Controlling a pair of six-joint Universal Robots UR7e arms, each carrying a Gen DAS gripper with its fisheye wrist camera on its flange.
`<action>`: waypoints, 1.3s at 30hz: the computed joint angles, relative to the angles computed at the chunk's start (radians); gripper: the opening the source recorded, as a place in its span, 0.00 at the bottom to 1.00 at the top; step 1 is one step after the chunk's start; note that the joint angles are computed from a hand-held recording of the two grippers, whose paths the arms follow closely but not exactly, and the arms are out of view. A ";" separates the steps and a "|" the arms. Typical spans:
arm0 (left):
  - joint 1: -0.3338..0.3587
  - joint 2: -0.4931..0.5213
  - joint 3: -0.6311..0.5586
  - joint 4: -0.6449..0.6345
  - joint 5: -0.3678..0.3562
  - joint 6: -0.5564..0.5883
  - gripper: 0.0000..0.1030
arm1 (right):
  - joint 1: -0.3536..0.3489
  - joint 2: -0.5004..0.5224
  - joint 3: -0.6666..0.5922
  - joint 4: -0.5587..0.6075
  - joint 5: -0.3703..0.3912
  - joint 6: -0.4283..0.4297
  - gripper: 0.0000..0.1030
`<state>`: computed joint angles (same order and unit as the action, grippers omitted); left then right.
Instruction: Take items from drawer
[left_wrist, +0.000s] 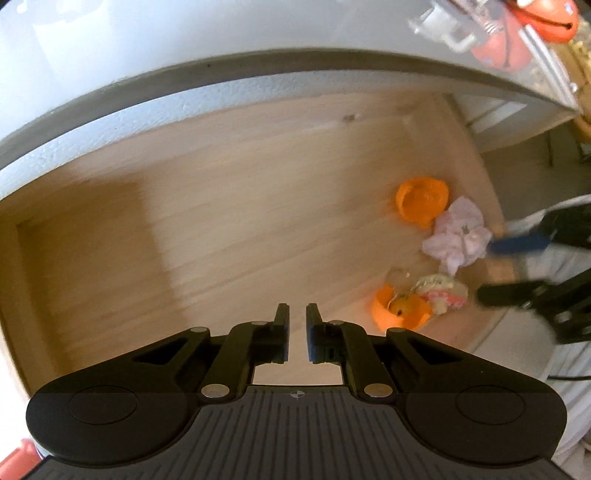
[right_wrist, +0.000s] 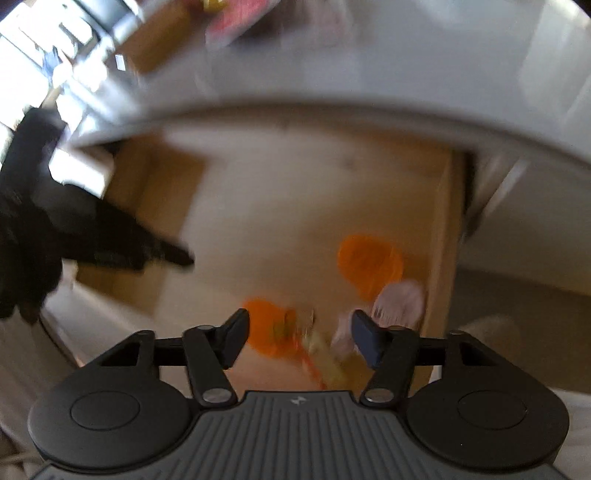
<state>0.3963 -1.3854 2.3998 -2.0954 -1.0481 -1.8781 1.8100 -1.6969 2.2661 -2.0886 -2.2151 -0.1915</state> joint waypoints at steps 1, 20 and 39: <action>-0.018 -0.003 0.024 -0.029 0.024 -0.017 0.10 | 0.000 0.016 -0.010 0.041 -0.017 0.022 0.45; -0.056 -0.058 0.052 -0.040 0.102 -0.076 0.10 | 0.109 0.244 -0.093 0.022 -0.041 0.094 0.18; -0.011 -0.024 0.039 -0.115 0.087 0.027 0.11 | 0.006 0.088 0.061 -0.154 -0.124 0.073 0.19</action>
<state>0.3854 -1.4094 2.4387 -2.2104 -0.9608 -1.8507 1.8159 -1.6085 2.3267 -2.2422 -2.3392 -0.1189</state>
